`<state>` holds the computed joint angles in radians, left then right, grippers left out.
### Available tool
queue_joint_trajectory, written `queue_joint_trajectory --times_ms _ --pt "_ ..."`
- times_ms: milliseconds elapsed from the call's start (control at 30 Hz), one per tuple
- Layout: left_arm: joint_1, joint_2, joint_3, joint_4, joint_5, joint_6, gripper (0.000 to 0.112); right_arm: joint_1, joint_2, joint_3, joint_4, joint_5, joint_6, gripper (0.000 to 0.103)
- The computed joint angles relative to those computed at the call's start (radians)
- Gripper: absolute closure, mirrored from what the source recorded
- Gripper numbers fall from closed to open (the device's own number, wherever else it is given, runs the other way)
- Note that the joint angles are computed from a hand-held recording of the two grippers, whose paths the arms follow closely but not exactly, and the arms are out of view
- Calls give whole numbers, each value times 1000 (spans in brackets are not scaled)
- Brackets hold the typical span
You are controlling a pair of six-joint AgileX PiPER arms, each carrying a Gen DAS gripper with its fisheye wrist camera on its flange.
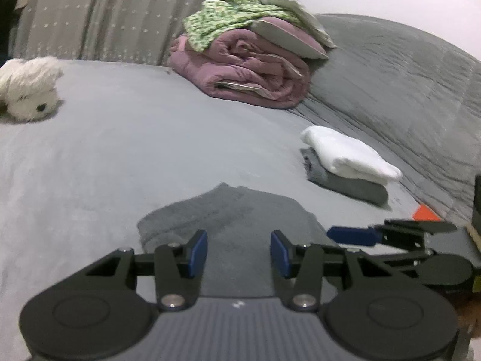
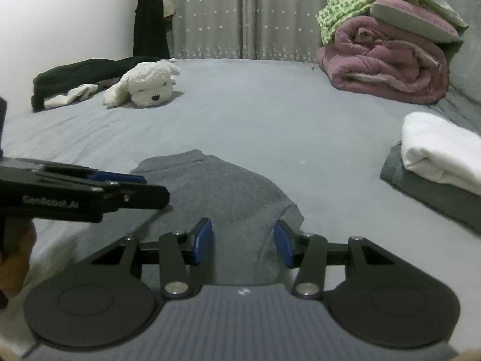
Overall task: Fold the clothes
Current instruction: 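Open both grippers and release the folded grey shirt, then grasp the folded grey shirt edge with both grippers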
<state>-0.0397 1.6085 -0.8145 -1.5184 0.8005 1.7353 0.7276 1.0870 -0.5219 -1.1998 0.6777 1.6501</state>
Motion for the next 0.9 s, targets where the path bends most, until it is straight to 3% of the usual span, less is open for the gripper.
queue_joint_trajectory --times_ms 200,400,633,767,900 --pt "-9 53 -29 -75 -39 9 65 -96 18 4 -38 -69 84 53" --pt "-3 77 -72 -72 -97 -66 63 -204 -14 12 24 -144 78 53" --pt "2 82 -108 74 -134 -198 47 -222 -88 8 196 -57 -96 53" --pt "22 95 -119 117 -92 -233 41 -228 -144 7 327 25 -213 53" --pt "51 120 -148 152 -24 -305 40 -265 -255 19 518 36 -355 51"
